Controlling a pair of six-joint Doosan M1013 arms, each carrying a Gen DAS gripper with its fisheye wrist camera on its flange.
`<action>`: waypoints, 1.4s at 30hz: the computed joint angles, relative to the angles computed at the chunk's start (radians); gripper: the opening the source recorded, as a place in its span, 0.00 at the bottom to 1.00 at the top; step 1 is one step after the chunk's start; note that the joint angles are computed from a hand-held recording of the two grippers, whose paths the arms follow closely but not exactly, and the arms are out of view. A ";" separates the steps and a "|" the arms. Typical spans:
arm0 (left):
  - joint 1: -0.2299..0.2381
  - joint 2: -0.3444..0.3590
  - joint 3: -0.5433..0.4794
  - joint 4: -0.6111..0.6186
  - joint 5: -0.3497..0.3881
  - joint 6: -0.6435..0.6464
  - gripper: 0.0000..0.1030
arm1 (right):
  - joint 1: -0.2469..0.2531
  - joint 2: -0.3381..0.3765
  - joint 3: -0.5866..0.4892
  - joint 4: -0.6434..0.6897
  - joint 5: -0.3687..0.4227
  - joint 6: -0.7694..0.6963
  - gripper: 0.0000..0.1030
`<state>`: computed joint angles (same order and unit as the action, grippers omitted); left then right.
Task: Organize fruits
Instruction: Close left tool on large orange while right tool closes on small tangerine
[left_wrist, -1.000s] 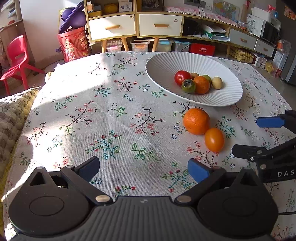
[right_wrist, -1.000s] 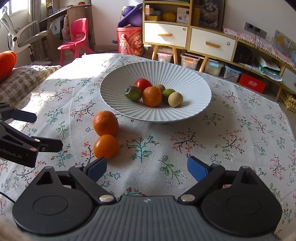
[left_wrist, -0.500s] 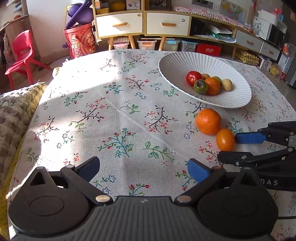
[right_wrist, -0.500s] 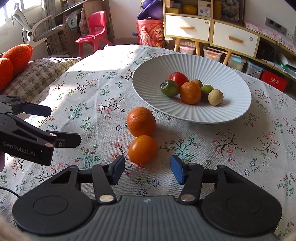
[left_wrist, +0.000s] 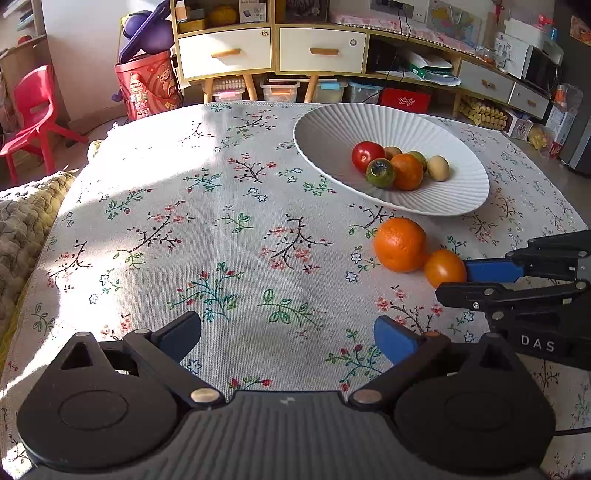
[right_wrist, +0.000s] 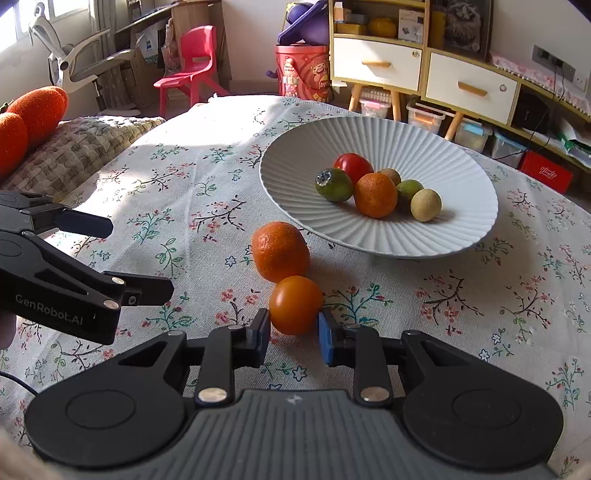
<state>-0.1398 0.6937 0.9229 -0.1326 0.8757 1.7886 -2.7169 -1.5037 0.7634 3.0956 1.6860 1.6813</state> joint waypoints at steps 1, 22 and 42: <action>-0.001 0.000 0.001 -0.010 -0.004 0.006 0.88 | -0.002 -0.001 0.004 -0.002 0.000 0.005 0.24; -0.015 0.040 -0.021 -0.284 -0.070 0.172 0.44 | -0.026 -0.021 0.055 0.000 0.049 0.029 0.31; -0.003 0.036 -0.026 -0.282 -0.038 0.146 0.21 | -0.016 -0.015 0.026 0.021 0.009 -0.041 0.36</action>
<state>-0.1431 0.7297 0.8969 -0.4142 0.8381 1.9343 -2.7325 -1.5187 0.7898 3.1163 1.6951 1.6405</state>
